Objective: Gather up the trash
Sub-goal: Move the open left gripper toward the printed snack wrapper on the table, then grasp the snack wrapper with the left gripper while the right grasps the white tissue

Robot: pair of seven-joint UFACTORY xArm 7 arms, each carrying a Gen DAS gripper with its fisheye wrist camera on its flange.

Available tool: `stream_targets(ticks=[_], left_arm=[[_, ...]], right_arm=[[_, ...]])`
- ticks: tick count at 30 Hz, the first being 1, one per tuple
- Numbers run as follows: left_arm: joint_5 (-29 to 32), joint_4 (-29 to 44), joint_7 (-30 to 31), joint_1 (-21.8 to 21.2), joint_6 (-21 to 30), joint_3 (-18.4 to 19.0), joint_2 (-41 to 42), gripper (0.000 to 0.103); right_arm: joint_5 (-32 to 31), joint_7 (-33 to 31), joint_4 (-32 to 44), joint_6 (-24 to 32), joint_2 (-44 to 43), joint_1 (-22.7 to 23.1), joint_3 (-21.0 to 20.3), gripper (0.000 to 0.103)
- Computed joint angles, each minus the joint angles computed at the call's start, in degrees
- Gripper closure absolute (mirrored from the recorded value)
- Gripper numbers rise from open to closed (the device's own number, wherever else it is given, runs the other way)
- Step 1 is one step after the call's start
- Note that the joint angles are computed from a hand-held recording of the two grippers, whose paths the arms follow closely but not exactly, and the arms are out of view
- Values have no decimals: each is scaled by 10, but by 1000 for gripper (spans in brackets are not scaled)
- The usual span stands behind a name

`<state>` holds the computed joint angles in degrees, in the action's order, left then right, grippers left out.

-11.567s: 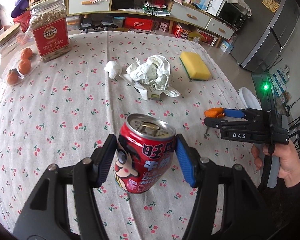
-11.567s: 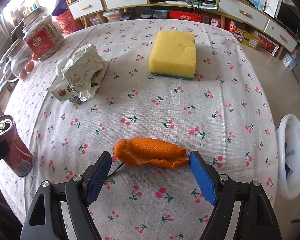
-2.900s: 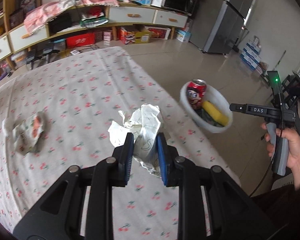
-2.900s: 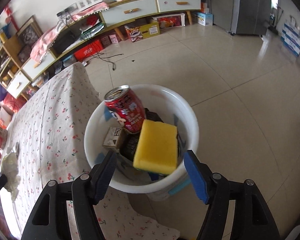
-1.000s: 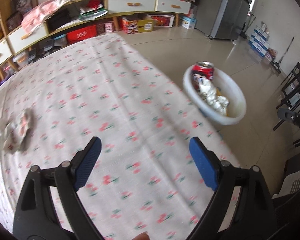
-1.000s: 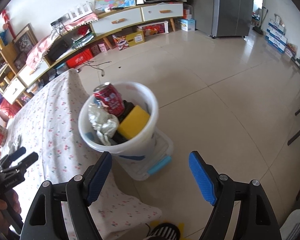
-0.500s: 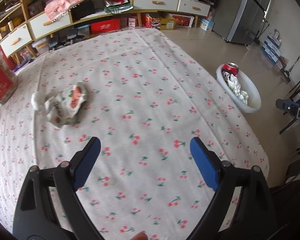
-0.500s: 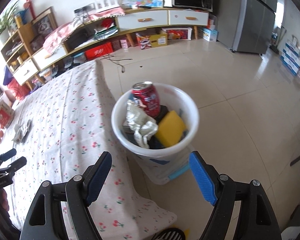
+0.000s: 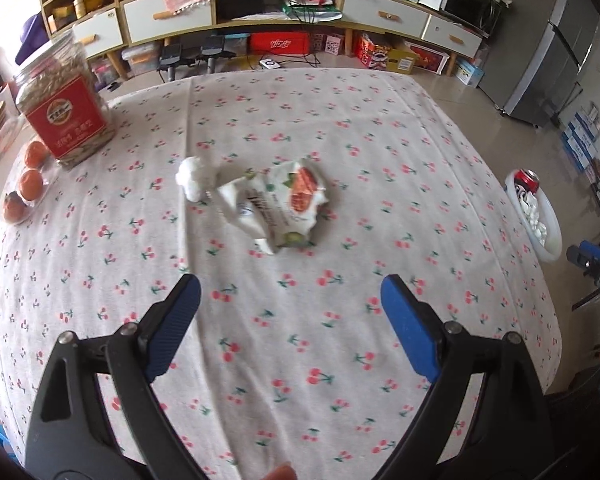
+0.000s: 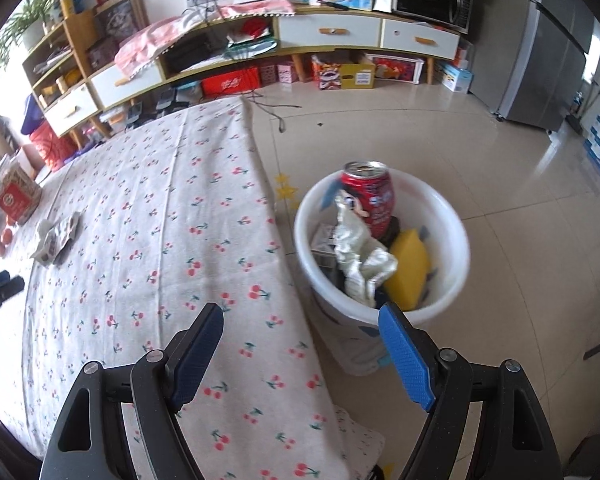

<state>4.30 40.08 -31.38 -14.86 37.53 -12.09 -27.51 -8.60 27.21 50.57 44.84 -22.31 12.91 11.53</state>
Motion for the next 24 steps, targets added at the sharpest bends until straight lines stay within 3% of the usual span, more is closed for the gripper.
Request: stream_targets(ticks=[8,11,14,16,17,19,24], left_arm=[[-33,-23,20,14,-60,38,27,12],[-56,-26,33,9,-93,48,46,17],[-88,-20,55,-2,-116,60,68,32],[-135,-15,81,-21,-129,79,84,53],[-155,-11,89,-26,-129,84,91,58],[-183,-7,104,-29,-128,89,100,88],[-177,-4,112,-13,-104,76,86,95]], right_arm=[[-12,2,37,-1,61,17,12,21],[-21,3,53,2,81,24,13,21],[-28,3,67,6,98,32,13,21],[-30,4,75,8,106,36,11,21],[-32,5,80,10,112,39,12,21],[-35,8,90,15,119,43,12,21],[-48,15,129,34,139,61,20,21]])
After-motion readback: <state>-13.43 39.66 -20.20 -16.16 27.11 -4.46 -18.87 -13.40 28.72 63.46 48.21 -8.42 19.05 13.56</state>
